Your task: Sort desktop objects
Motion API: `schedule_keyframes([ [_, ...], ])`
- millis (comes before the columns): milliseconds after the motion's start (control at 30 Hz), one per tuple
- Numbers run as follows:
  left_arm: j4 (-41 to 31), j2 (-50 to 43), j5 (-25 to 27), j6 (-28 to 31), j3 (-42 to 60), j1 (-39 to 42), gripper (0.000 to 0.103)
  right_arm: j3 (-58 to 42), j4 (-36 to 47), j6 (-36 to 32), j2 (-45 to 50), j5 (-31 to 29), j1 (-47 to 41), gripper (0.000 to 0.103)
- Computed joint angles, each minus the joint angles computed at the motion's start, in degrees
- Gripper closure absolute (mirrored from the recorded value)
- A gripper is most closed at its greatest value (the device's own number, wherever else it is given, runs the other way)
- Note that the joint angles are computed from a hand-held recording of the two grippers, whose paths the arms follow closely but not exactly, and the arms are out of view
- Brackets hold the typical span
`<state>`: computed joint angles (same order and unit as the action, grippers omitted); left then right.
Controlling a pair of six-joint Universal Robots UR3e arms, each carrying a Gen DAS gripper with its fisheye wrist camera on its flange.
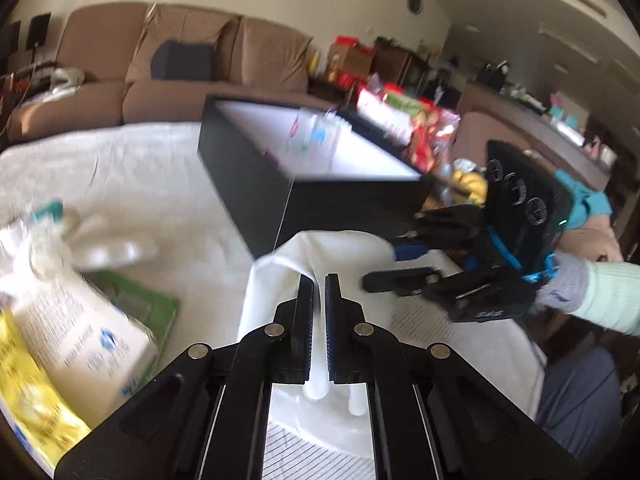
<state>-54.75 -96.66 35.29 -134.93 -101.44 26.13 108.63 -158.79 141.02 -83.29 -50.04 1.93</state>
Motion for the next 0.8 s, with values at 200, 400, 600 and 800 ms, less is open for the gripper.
schedule_keyframes([
  [200, -6.51, -2.78, -4.33, 2.03, 2.35, 1.88, 0.098, -1.2, 10.14, 5.08, -0.96, 3.95, -3.7, 0.08],
  [400, -32.72, -8.22, -7.03, 14.5, 14.76, 3.67, 0.091, -5.57, 13.65, 0.61, 0.42, 2.53, -1.65, 0.079],
  [600, -24.47, -7.27, -4.38, 9.15, 12.81, 2.93, 0.101, -4.05, 10.66, -3.71, 0.05, -7.68, 2.84, 0.082],
  [800, -25.17, -7.6, -3.35, 11.26, 13.67, 1.62, 0.101, 2.2, 12.15, 5.0, -10.03, -7.96, -0.99, 0.065],
])
